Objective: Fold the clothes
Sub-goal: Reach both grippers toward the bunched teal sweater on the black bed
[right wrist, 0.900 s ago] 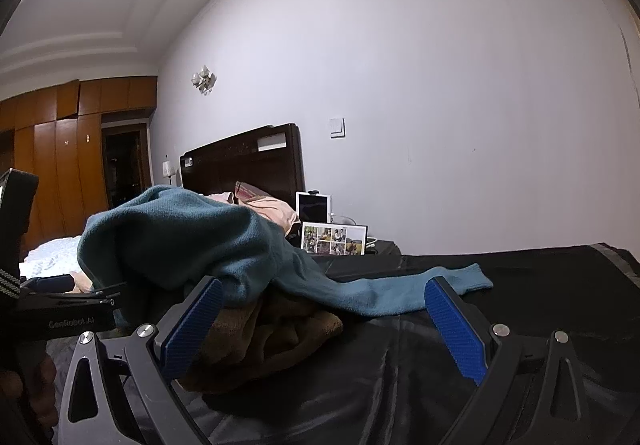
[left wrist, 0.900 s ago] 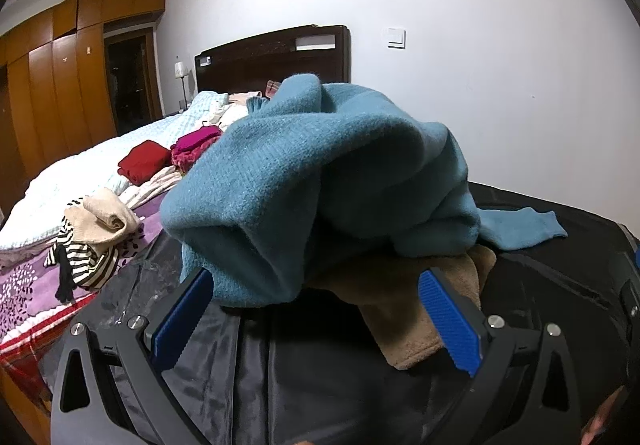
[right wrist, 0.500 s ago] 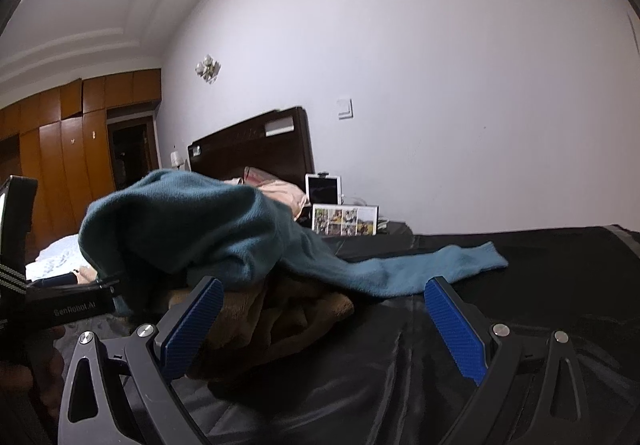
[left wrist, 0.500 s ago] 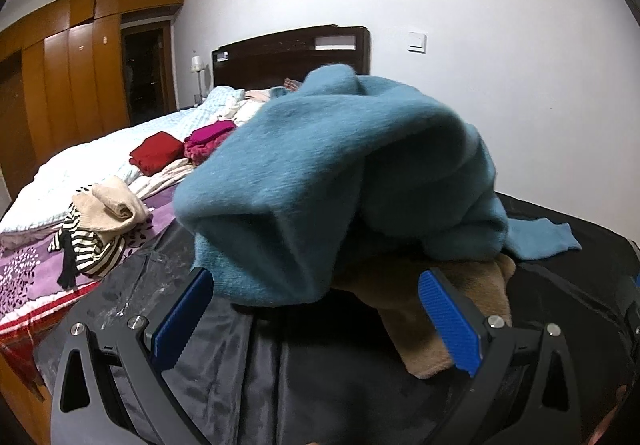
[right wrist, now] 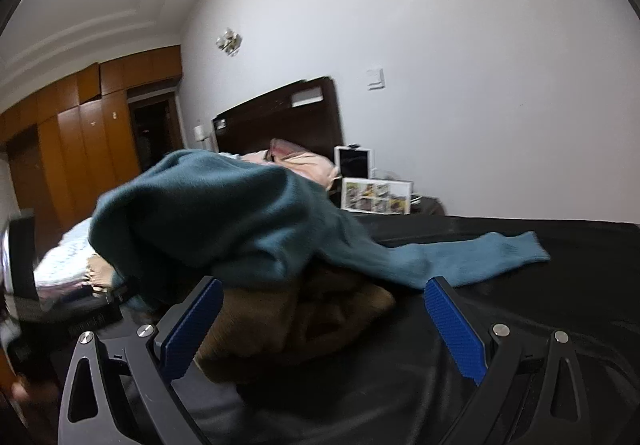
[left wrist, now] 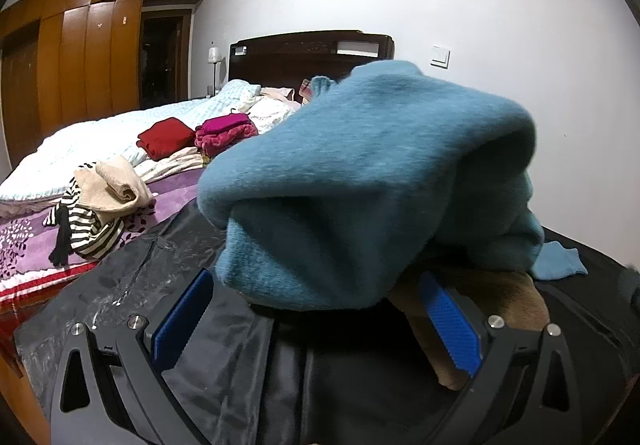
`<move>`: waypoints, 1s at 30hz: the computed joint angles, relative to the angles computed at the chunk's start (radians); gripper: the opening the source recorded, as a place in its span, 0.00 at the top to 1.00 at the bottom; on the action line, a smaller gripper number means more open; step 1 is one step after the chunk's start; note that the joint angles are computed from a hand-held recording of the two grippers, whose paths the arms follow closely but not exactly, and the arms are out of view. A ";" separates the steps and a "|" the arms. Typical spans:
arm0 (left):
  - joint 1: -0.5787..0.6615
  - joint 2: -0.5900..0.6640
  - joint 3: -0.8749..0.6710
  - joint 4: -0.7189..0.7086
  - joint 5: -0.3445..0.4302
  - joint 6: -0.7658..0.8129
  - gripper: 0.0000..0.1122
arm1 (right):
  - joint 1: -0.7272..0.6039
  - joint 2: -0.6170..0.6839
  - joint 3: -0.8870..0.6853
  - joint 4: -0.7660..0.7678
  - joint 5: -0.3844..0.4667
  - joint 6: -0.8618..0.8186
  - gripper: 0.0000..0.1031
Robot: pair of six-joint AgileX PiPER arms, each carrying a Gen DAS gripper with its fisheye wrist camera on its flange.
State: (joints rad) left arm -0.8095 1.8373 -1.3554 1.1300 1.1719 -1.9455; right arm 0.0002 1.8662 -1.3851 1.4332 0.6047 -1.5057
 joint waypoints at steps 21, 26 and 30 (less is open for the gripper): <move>0.031 -0.166 0.234 0.052 -0.091 -0.109 0.08 | 0.292 0.410 -0.957 -0.725 0.184 0.872 0.01; 0.013 -0.202 0.272 0.054 -0.058 -0.128 0.08 | 0.368 0.438 -0.938 -0.868 0.144 0.858 0.01; 0.016 -0.202 0.270 0.044 -0.058 -0.120 0.08 | 0.382 0.423 -0.844 -0.891 0.083 0.820 0.01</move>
State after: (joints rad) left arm -0.7935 1.6348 -1.0856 1.1736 1.1138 -2.0654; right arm 0.3822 2.2895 -2.2292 0.5420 0.6873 -0.6853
